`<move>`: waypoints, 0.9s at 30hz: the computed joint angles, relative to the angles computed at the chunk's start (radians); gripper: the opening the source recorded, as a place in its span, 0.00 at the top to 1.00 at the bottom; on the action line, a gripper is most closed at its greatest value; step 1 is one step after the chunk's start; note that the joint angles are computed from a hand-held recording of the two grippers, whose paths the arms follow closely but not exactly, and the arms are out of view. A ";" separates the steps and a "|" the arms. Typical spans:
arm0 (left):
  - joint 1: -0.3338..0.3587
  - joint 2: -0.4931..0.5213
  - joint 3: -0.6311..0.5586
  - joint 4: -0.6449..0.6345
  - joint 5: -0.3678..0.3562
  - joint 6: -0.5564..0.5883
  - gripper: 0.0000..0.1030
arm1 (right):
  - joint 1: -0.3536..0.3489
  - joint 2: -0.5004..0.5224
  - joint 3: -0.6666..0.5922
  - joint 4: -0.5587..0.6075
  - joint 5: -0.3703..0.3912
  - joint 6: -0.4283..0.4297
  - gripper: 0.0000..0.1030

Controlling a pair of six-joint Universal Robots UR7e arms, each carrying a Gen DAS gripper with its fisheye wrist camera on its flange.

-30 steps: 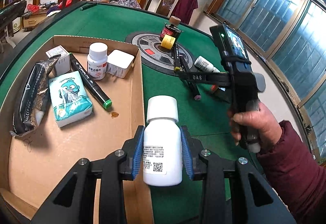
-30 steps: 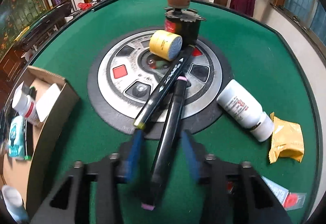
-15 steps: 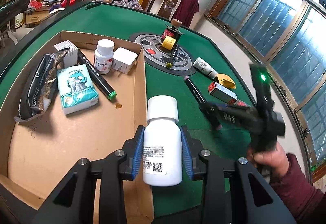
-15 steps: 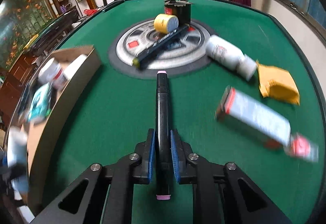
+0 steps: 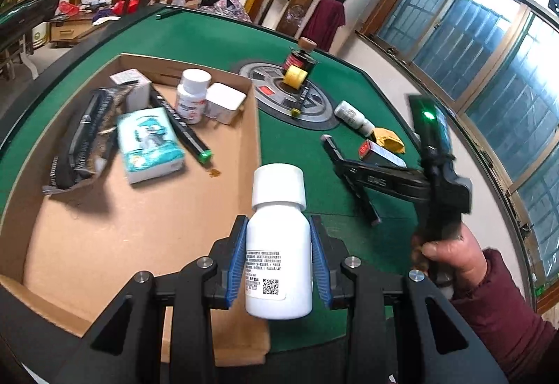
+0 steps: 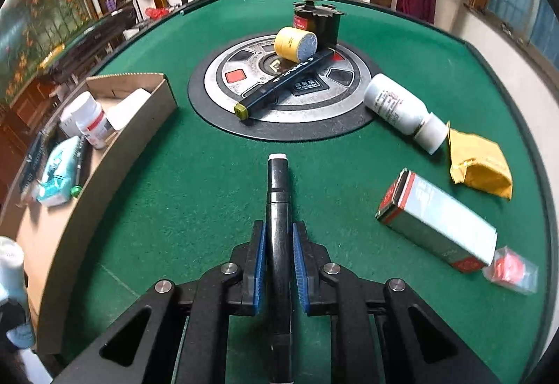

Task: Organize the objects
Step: 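Carry the white bottle and black marker into the tray with both grippers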

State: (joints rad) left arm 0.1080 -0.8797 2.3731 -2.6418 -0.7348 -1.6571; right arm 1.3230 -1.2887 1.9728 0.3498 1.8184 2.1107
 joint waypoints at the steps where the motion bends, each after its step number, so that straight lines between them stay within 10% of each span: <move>1: -0.004 -0.009 0.007 0.011 0.002 -0.017 0.68 | -0.011 -0.010 0.002 0.015 -0.021 0.008 0.84; 14: -0.072 -0.123 0.056 0.255 0.003 -0.254 0.68 | -0.058 -0.145 0.023 0.282 -0.357 0.076 0.84; 27: -0.044 -0.147 0.069 0.323 -0.038 -0.297 0.68 | 0.078 -0.066 0.023 0.406 -0.386 0.130 0.84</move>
State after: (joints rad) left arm 0.0638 -1.0267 2.4426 -2.3191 -0.7727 -1.9543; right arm 1.4010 -1.3547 1.9960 0.7557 1.4326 2.2407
